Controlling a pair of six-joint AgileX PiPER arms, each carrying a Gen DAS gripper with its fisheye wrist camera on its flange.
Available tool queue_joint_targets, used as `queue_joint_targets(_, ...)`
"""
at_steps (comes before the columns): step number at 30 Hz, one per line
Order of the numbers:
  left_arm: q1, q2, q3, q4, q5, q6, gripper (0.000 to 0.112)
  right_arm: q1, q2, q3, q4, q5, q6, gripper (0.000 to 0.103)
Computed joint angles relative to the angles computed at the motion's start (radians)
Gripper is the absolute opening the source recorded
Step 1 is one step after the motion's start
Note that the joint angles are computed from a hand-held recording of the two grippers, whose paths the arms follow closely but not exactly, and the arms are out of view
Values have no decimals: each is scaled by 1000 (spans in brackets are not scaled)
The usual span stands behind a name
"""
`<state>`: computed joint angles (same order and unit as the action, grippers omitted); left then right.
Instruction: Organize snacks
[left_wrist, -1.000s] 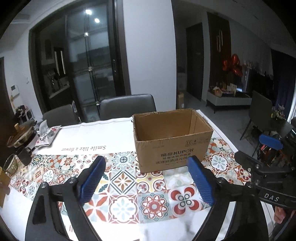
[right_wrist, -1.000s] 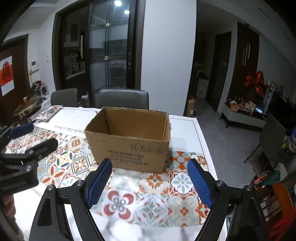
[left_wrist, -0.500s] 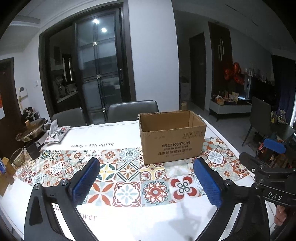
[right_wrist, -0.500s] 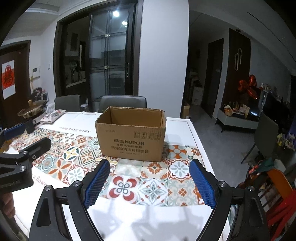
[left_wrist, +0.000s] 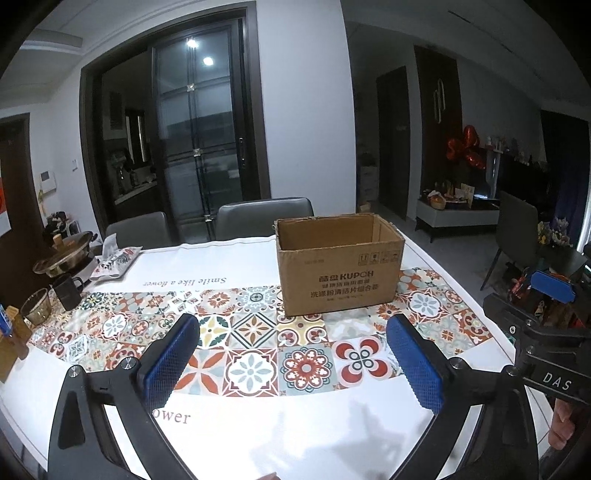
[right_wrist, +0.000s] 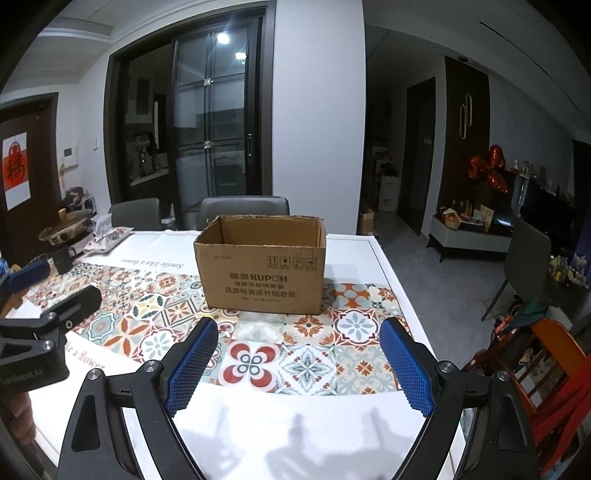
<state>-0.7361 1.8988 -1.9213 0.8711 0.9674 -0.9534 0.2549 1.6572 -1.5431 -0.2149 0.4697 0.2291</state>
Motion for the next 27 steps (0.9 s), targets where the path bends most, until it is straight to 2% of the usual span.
queue_joint_targets(11,-20,-11,44,45,-4,-48,103,-6,-7,27,23,-17,-4,90)
queue_joint_targets(20,-10,-25,80,39,-41,-66,103,-2,-1,37,35,-25,-7,90)
queue_joint_targets(27,-5,-13,69,24,-36,-57,103,-1,1,45,48,-24,-25,90)
